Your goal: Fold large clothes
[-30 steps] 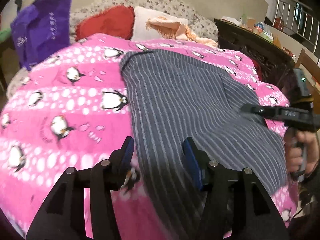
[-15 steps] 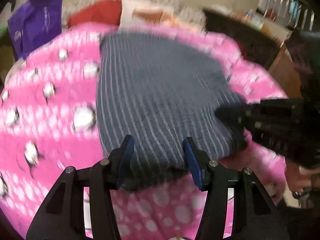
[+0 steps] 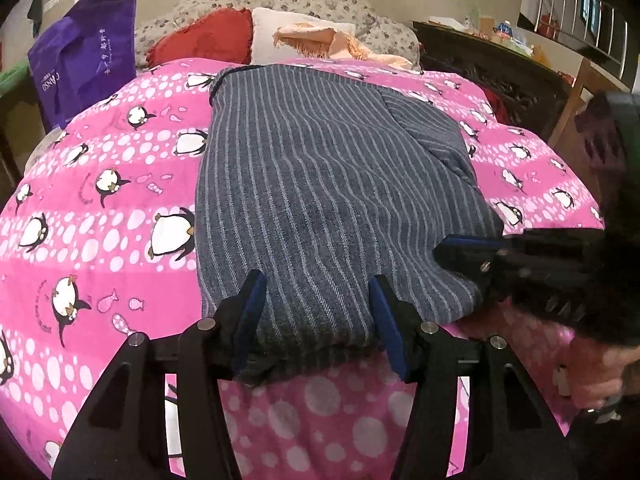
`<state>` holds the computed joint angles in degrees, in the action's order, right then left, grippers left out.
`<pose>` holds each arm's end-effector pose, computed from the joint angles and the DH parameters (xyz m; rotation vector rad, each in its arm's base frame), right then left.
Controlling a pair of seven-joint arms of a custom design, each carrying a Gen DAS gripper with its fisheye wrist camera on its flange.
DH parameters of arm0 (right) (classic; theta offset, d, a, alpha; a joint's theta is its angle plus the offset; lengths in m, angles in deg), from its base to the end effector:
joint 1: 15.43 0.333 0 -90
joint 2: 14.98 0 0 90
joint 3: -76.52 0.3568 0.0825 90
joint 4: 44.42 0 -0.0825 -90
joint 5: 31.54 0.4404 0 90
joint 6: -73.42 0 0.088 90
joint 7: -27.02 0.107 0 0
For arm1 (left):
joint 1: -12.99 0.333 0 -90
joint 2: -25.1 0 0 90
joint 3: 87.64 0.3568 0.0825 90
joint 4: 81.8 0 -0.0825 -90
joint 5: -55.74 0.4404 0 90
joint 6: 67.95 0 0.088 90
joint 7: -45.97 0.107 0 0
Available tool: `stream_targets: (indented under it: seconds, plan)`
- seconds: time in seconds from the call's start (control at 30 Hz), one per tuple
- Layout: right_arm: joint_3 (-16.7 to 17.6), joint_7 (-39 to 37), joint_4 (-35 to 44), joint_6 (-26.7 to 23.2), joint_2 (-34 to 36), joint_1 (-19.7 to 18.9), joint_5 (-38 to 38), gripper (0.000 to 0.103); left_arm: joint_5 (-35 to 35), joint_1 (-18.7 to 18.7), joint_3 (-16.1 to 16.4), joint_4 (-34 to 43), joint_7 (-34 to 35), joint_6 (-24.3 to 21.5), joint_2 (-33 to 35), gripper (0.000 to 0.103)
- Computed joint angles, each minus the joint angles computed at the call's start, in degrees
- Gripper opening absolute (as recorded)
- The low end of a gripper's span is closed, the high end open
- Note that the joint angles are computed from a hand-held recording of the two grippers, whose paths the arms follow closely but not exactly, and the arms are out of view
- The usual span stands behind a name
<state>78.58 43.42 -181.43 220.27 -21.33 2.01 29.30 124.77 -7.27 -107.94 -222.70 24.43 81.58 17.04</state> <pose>0.5131 0.1677 0.3883 -2.2351 0.9240 -0.0359 0.3794 -0.3512 0.3660 -1.9530 1.5442 -0.7620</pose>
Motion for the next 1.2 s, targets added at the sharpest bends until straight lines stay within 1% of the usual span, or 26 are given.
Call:
stream_targets:
  seconds: [0.07,0.13,0.2,0.27,0.33,0.37,0.4,0.47,0.5,0.53,0.57,0.6,0.67,0.73,0.77,0.8,0.83,0.87,0.9,0.97,1.03,1.13,1.2]
  plan:
    - [-0.8,1.0,0.8,-2.6,-1.0,-0.5,1.2,0.004,0.5,0.1,0.1,-0.4,-1.2,0.7,-0.6,0.054]
    - [-1.1,0.7,1.6,-1.7,-2.2,-0.5,4.7,0.004,0.9,0.5,0.4,-1.4,-3.3,2.6,-2.8,0.054]
    - [-1.2,1.0,3.0,0.3,-2.7,-0.4,7.4,0.004,2.2,1.3,-0.3,-1.8,-5.5,2.0,-5.5,0.054]
    - [-0.7,3.1,5.1,4.5,-2.1,-0.2,9.2,0.004,3.1,2.3,-0.6,-1.3,-6.0,1.1,-7.1,0.054]
    - [0.0,7.0,7.7,7.9,-0.3,0.1,9.0,0.004,3.0,3.7,0.0,0.8,-4.8,0.8,-6.6,0.054]
    - [0.5,10.5,9.7,9.7,1.3,0.3,8.2,0.004,2.4,4.7,0.7,2.7,-3.7,1.1,-5.3,0.054]
    - [0.9,13.2,11.1,10.4,2.7,0.4,6.8,0.004,1.4,5.5,1.1,5.0,-2.3,0.0,-3.5,0.054]
    - [2.0,19.2,14.2,13.2,6.0,0.8,3.8,0.004,2.0,6.9,1.9,8.6,-1.9,-1.4,-0.6,0.054]
    - [2.4,21.8,15.9,13.3,7.7,0.9,2.7,0.005,1.4,7.4,2.7,10.6,-1.1,-2.0,1.1,0.054]
    - [2.8,26.4,17.6,13.8,9.8,1.0,-0.5,0.005,0.1,7.7,3.6,12.0,-0.2,-2.1,2.5,0.054]
    - [3.1,29.7,18.8,14.1,11.3,1.1,-3.0,0.005,-4.7,8.3,5.2,14.4,3.5,-1.5,5.1,0.054]
    - [3.3,33.1,20.6,13.7,13.3,1.2,-6.4,0.005,-6.9,8.6,6.0,15.2,5.2,-1.0,6.1,0.054]
    - [3.4,38.4,22.8,15.0,16.6,1.5,-13.2,0.005,-10.4,9.4,7.8,18.3,7.8,0.7,10.6,0.054]
    - [2.9,43.5,24.6,16.6,20.5,2.2,-20.6,0.005,-13.4,9.0,8.8,21.8,14.2,-1.3,15.4,0.054]
    - [2.9,44.6,25.2,17.1,22.0,2.0,-22.2,0.006,-14.7,8.8,9.4,22.8,16.3,-0.8,17.8,0.054]
    - [4.2,43.3,25.2,18.6,23.0,0.9,-21.7,0.007,-14.8,8.3,10.1,22.9,16.4,-0.2,18.8,0.056]
    - [7.5,38.8,25.0,20.2,23.6,-1.9,-17.7,0.007,-13.6,7.4,10.8,22.9,15.2,-0.2,19.2,0.057]
    - [10.3,34.7,24.9,21.2,23.8,-4.3,-13.9,0.008,-10.2,6.3,11.8,22.7,12.7,0.0,19.2,0.063]
    - [11.3,33.0,24.8,21.4,23.9,-5.3,-12.1,0.008,-10.0,6.0,12.0,22.9,13.0,-0.2,19.5,0.067]
    - [12.2,30.9,25.1,21.1,24.0,-6.1,-10.1,0.008,-9.9,5.5,12.4,23.6,13.1,-1.0,20.3,0.070]
    - [13.8,27.0,25.8,19.8,24.6,-8.0,-5.2,0.009,-9.3,5.1,12.8,23.7,12.3,-1.3,20.4,0.071]
    - [13.4,24.6,26.8,17.6,25.2,-8.2,-1.4,0.009,-9.3,4.9,13.0,23.9,12.4,-1.8,20.5,0.073]
    - [12.6,24.3,27.2,17.5,25.4,-7.3,-0.9,0.009,-9.5,4.9,13.1,24.2,12.6,-2.1,20.8,0.074]
